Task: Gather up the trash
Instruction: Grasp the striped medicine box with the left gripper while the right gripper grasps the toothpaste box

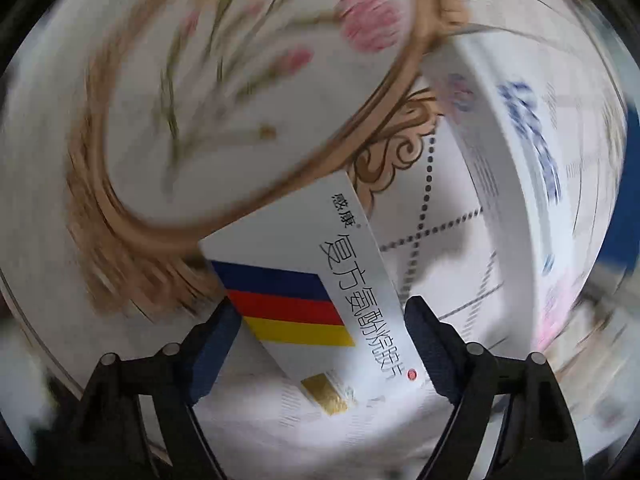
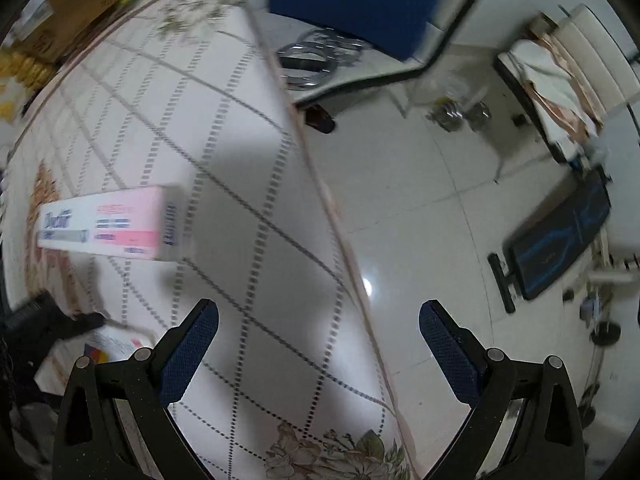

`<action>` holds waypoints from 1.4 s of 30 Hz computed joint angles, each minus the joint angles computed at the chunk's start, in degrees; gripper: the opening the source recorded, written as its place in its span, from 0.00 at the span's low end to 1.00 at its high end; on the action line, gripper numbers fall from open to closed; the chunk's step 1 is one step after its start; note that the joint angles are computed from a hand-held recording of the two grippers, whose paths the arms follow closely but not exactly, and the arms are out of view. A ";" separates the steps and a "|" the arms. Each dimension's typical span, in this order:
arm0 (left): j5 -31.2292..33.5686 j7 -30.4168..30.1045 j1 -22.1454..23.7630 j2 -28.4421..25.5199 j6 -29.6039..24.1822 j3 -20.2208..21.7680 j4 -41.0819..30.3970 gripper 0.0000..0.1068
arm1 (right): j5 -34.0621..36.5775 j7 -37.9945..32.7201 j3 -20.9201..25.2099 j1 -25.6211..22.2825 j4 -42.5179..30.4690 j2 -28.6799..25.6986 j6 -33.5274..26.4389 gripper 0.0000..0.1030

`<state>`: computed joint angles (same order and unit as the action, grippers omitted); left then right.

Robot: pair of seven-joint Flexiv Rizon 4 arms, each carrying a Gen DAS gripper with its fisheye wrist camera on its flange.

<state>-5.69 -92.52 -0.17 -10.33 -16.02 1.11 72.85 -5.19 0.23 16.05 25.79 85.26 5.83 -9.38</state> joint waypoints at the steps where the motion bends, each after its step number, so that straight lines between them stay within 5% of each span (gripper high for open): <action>1: 2.43 5.95 -0.11 1.18 1.77 -0.11 0.92 0.75 | -0.35 -1.68 -0.14 0.12 -0.35 -0.38 0.93 0.99; 5: 10.33 29.06 -0.07 6.75 12.28 0.80 7.39 0.75 | -3.39 -16.03 -1.41 1.61 -6.97 -6.83 3.08 0.99; 8: 12.18 37.21 1.04 9.16 18.08 2.03 11.32 0.75 | -6.07 -27.74 -2.51 3.42 -14.42 -14.20 0.97 0.99; 14: 6.46 32.70 5.57 8.21 14.16 4.23 11.91 0.76 | -10.93 -44.64 -5.47 7.45 -26.68 -26.68 -4.48 0.98; 15: 5.53 31.91 6.30 8.23 13.63 4.59 12.18 0.76 | -10.51 -45.52 -5.85 7.70 -27.43 -27.57 -4.66 0.88; 18: 3.84 32.74 8.30 9.17 13.66 5.80 14.04 0.75 | -9.03 -42.55 -6.75 8.39 -27.25 -27.38 -5.21 0.71; 21: 3.58 34.21 9.20 9.64 14.39 5.76 14.80 0.75 | -1.55 -30.64 -6.27 6.80 -24.06 -23.30 -3.89 0.63; 26: 3.80 35.51 9.40 11.10 15.28 5.60 16.44 0.75 | 8.98 -9.52 -2.65 4.01 -9.74 -11.77 5.67 0.60; 30: 4.35 36.17 8.43 11.13 16.21 4.47 16.24 0.75 | 15.28 0.02 -0.58 3.00 -2.59 -6.44 12.13 0.60; 33: 5.03 37.32 7.79 11.51 17.01 4.03 16.65 0.75 | 13.85 -1.93 -0.26 3.37 -3.02 -7.00 10.99 0.73; 39: 5.43 37.73 5.90 10.67 18.55 2.82 16.20 0.74 | 3.43 -13.54 -0.26 7.15 -11.47 -13.98 0.47 0.73; 40: 5.13 36.51 5.36 9.67 18.22 2.05 15.02 0.71 | 2.83 -15.05 -0.35 7.67 -12.53 -14.96 -0.94 0.70; 41: 3.96 36.50 5.36 9.63 17.45 2.29 14.96 0.67 | 2.48 -15.03 -0.47 8.17 -13.12 -15.56 -1.05 0.51; 42: 4.10 35.94 5.17 9.66 17.03 2.29 14.82 0.67 | 2.52 -13.71 -0.64 8.37 -12.78 -15.44 -0.56 0.48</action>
<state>-1.59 -56.58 5.00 -0.67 1.01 3.40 87.66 -2.67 -13.47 15.41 34.15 72.48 -9.61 -9.93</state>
